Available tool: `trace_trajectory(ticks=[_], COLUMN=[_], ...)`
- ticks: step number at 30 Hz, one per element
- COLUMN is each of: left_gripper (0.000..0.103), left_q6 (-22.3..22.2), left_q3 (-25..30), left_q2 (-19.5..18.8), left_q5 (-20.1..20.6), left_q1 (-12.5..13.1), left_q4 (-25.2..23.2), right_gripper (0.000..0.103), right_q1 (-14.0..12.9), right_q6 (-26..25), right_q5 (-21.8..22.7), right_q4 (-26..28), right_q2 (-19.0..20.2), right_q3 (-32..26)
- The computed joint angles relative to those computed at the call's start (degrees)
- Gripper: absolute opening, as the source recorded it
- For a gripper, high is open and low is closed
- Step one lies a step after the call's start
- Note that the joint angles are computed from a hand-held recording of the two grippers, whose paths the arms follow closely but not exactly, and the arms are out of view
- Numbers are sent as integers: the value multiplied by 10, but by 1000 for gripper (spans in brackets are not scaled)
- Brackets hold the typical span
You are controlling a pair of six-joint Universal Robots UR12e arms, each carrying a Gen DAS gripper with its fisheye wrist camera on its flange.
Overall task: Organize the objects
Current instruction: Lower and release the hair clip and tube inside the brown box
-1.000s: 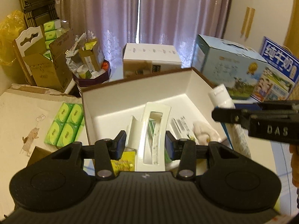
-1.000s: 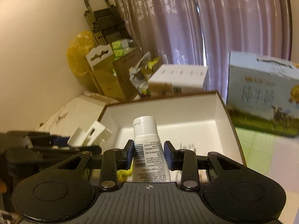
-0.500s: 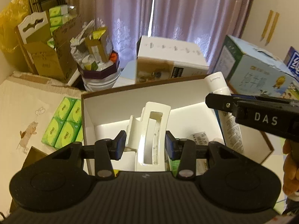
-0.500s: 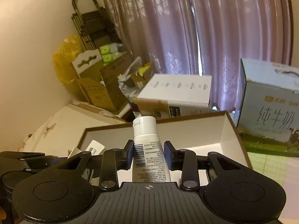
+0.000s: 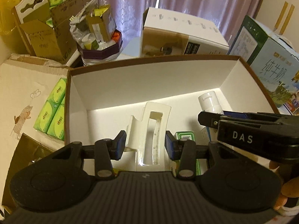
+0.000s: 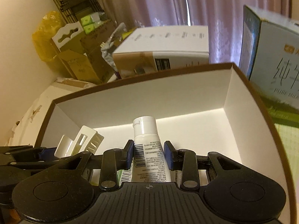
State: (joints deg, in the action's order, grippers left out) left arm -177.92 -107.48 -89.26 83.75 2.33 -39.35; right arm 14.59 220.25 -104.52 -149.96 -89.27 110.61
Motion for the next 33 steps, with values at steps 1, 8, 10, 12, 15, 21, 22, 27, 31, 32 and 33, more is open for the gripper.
trace_trajectory(ticks=[1,8,10,12,15,21,22,27,31,32,33], left_gripper=[39,39,39,39,39,39,39,60,73,74,75], left_q6=[0,1,2,3,3,5,4,11,21,23,23], left_q3=[0,-1,-1,-2,-2,-3,-3,-12,-15,-16,-16], left_q2=[-1,-6,-7,-6,-6,-6,-7,-2,6,7,10], left_q5=[1,3,3,3,3,5,6,6,-1,-1,-1], left_q1=[0,-1,-1,-1,-1,-1,-1,0,3,4,5], left_q4=[-1,-3,-4,-4,-4,-2,0,34,46,47,46], right_gripper=[32,32,33,34,36,37,37,40,56,58,62], right_q1=[-2,-8,-7,-9,-7,-7,-6,-3,7,11,15], right_q6=[3,16,15,9,2,1,1,-2,-12,-16,-19], right_q5=[5,17,12,13,3,-1,-2,1,-11,-18,-26], right_q4=[3,16,20,17,20,35,37,31,22,18,14], right_q2=[0,1,1,0,-3,-12,-14,-28,-41,-44,-48], right_q3=[0,1,-1,0,0,4,6,17,28,31,34])
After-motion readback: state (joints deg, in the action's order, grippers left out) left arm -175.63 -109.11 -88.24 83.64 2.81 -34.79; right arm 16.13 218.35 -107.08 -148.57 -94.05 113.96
